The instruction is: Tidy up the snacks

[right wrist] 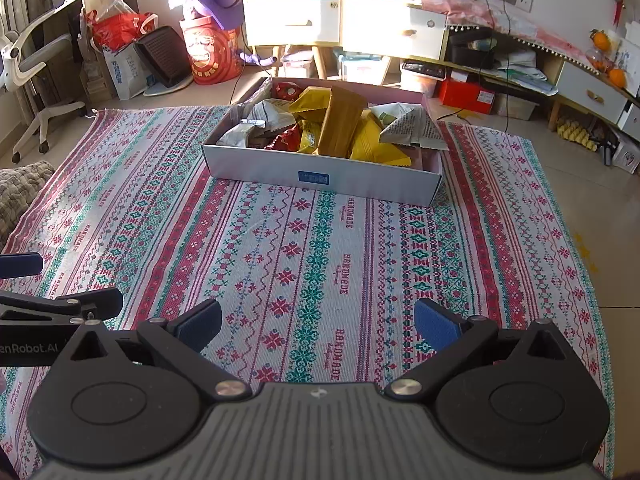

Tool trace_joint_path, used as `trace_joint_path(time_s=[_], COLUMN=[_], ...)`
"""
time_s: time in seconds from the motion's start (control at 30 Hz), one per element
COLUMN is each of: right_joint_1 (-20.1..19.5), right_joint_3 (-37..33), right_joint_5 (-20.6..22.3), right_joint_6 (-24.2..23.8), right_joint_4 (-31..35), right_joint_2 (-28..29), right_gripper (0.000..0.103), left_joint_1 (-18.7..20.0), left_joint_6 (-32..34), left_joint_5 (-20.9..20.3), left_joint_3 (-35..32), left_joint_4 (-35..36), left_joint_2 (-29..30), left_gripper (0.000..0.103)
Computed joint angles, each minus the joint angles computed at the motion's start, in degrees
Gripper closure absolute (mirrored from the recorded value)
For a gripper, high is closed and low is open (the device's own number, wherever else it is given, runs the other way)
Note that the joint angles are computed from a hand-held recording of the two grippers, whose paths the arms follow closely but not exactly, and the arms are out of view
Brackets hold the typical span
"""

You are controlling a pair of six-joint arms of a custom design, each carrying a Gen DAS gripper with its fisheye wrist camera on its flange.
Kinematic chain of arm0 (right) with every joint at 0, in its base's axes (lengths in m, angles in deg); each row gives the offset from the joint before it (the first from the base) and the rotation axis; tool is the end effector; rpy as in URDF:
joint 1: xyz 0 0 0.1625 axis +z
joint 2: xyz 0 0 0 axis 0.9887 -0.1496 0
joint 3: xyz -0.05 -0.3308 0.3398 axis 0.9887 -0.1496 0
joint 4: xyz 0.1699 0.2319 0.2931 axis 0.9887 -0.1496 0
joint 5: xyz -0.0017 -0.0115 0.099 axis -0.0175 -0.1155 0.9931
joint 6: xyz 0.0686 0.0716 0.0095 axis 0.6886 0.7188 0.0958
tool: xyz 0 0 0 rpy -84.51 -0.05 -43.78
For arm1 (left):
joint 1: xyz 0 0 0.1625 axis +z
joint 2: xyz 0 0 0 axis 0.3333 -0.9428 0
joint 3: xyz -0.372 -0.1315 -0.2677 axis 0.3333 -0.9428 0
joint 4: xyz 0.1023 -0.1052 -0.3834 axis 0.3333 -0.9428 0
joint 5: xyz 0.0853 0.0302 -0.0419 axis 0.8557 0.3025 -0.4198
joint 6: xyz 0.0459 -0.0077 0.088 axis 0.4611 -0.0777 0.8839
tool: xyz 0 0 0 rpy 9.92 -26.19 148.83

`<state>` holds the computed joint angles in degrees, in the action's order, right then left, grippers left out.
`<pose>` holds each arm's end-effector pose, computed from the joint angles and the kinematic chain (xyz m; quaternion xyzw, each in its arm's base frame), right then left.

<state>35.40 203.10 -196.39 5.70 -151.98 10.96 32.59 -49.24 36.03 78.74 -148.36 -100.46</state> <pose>0.2999 -0.4706 0.0251 0.1138 -0.8821 0.2659 0.3719 -0.0751 -0.4354 0.1829 0.2065 0.8794 -0.2597 0.3413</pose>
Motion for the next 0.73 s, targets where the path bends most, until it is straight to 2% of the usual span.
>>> trace_joint_path(time_s=[0.73], right_joint_1=[-0.31], right_joint_3=[-0.13], right_joint_5=[-0.53], right_joint_6=[-0.29], right_joint_4=[-1.0], right_joint_2=[0.94], right_gripper=[0.001], left_joint_1=[0.14], left_joint_6=[0.24], left_joint_5=[0.03], left_joint_3=[-0.06], left_joint_4=[0.25], left_joint_2=[0.49], left_gripper=[0.0])
